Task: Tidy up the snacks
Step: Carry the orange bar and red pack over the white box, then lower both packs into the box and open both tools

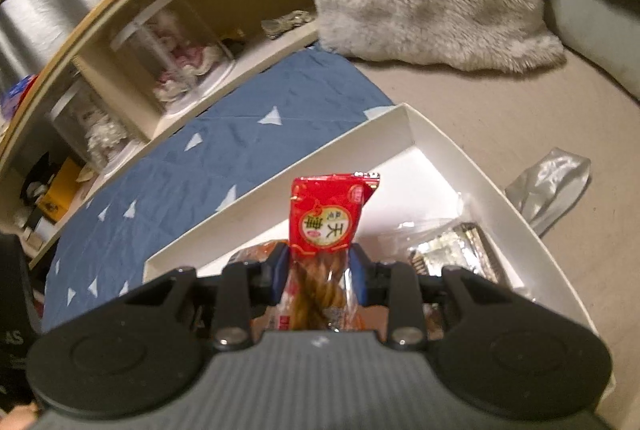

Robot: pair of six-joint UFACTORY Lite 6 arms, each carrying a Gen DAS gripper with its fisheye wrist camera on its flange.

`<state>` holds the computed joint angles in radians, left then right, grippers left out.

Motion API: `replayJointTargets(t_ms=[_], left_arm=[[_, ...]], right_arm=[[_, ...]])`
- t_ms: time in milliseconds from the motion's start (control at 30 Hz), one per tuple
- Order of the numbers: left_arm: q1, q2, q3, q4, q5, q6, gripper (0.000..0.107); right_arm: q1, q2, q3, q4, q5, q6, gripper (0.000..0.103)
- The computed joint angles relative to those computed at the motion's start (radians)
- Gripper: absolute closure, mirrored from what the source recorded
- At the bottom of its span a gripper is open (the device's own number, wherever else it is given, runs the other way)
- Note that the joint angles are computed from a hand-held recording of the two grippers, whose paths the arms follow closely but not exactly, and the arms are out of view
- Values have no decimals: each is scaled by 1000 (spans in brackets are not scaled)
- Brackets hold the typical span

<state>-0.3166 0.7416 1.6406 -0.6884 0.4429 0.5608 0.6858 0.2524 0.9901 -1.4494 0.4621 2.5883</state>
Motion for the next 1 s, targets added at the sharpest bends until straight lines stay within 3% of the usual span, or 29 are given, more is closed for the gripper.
replayJointTargets(t_ms=[167, 300, 400, 467, 633, 1000], left_arm=[[43, 57, 67, -30, 53, 42, 67], [41, 47, 33, -64, 32, 117, 66], [43, 32, 8, -63, 32, 137, 64], [45, 28, 1, -51, 35, 130, 64], [54, 5, -37, -69, 41, 155, 63], [60, -74, -114, -58, 40, 166, 51]], right_arm=[[-58, 70, 46, -107, -66, 126, 66], [-83, 153, 102, -259, -103, 310, 64], [-85, 205, 139, -350, -106, 425, 48], [-93, 208, 153, -334, -142, 383, 44], [-90, 185, 180, -50, -158, 31, 44], [-83, 124, 116, 30, -162, -64, 44]])
